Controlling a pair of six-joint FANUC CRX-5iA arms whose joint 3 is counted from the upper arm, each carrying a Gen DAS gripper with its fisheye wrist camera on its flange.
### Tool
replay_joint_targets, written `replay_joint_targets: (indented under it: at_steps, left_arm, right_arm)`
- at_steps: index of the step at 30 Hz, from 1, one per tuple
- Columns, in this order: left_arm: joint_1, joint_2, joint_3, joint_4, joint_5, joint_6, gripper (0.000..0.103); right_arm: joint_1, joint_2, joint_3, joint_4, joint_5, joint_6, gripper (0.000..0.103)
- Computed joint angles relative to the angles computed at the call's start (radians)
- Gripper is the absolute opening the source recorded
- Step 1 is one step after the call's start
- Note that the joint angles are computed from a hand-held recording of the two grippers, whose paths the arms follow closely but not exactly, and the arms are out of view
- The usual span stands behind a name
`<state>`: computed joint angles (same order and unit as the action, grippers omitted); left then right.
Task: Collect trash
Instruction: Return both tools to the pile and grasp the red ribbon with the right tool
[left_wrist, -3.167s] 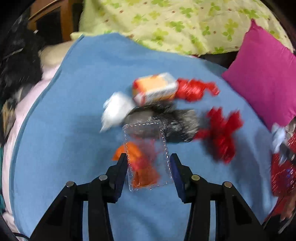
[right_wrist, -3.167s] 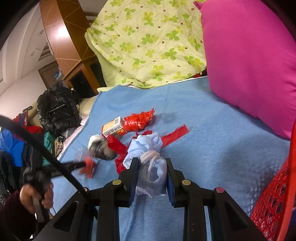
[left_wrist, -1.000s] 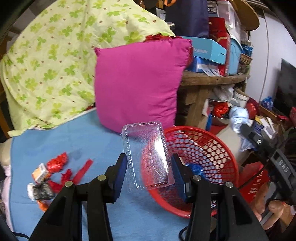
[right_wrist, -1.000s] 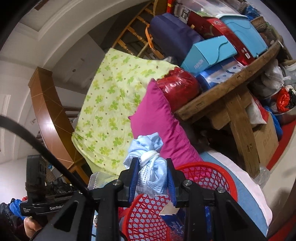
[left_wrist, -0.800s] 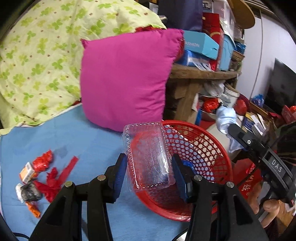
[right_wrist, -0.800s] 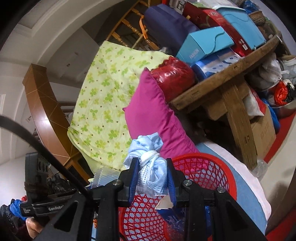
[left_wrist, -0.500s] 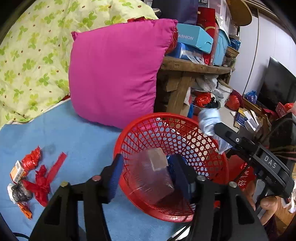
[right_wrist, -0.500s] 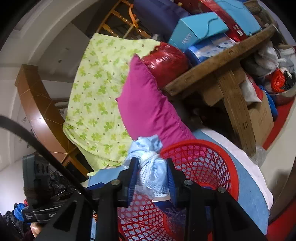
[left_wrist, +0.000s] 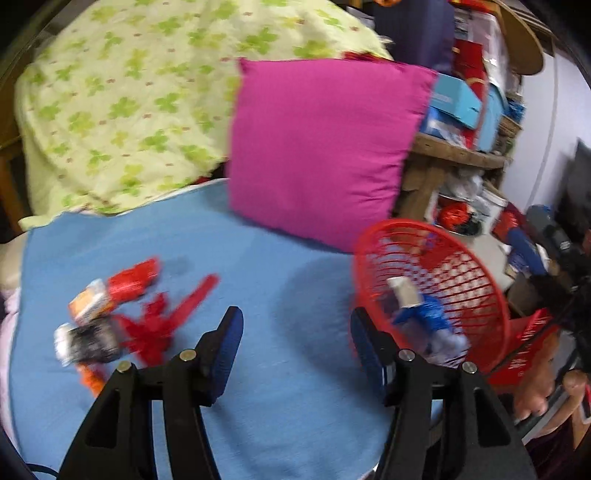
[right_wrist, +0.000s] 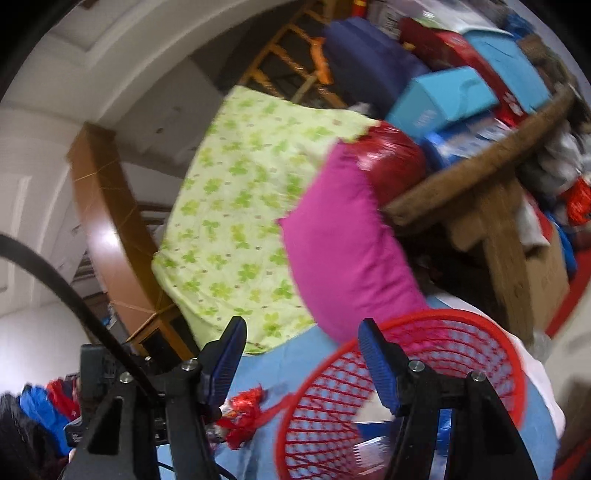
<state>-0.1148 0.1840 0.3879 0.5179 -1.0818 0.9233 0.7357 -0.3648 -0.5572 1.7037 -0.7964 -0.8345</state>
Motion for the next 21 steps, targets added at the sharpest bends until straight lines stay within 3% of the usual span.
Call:
replay_joint_targets:
  at_steps: [6,10,15,21]
  left_arm:
    - [0.137,-0.093,-0.128,-0.054,0.083,0.001,0.066]
    - [0.257,-0.133,-0.197,-0.086,0.105,0.042,0.066]
    - [0.356,-0.151,-0.242,-0.13,0.123,0.107,0.066]
    - [0.417,-0.139,-0.284,-0.095,0.123,0.116,0.066]
  right_arm:
    - [-0.02,0.092,0.076,0.144,0.12,0.025,0.067]
    - [-0.017,0.165,0.143,0.152,0.221,0.085,0.067]
    - [0.029,0.268,0.239,0.021,0.295,0.263,0.067]
    - [0.103,0.39,0.375,-0.349,0.308,0.585,0.067]
